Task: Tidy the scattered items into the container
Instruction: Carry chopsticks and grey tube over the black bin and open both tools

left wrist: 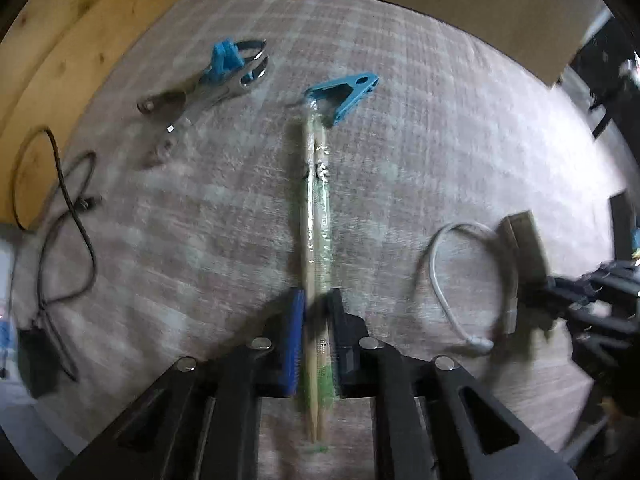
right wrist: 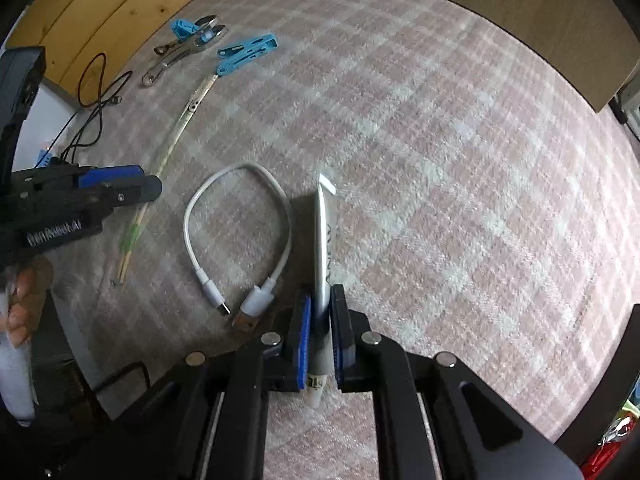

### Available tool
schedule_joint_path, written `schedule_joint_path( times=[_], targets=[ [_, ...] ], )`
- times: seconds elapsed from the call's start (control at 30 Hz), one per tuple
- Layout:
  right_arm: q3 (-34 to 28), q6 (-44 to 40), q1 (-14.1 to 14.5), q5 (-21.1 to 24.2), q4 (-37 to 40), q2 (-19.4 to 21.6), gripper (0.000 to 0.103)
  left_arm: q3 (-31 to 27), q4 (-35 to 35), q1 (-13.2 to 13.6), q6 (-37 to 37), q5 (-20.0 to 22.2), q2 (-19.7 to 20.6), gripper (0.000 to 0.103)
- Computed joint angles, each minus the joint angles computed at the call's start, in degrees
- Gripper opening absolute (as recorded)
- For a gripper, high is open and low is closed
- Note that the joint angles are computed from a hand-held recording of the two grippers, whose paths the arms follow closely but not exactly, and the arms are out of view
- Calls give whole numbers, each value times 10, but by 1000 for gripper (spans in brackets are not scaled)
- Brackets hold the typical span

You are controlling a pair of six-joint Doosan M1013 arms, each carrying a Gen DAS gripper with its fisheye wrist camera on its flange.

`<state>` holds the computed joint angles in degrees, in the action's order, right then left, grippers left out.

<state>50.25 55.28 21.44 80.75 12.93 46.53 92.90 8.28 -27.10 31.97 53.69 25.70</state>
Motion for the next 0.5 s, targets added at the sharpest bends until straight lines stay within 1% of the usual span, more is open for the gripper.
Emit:
schedule_joint_path(
  times=[0.1,0.2,0.3,0.43,0.47,0.5],
  targets=[
    [4,6,0,-11,-6,-5,8,7,-8,-1,-15,-10,-5,3],
    [7,14,-7,-15,3,-9,8,16,-5,-7,-36,-17,-13,3],
    [8,24,-18,-17,19,-16,8,20,8,-16,-46,-17,-23,3],
    [9,38,-35,-21,39,-25,8,9,32,-34,-66,-14,-33,3],
    [32,40,-37,-40,45,-39,8,4,38,-39,-68,-14,-34,3],
    [79,43,-34,-60,48,-67,8,-4,44,-44,-71,-12,-34,3]
  ],
)
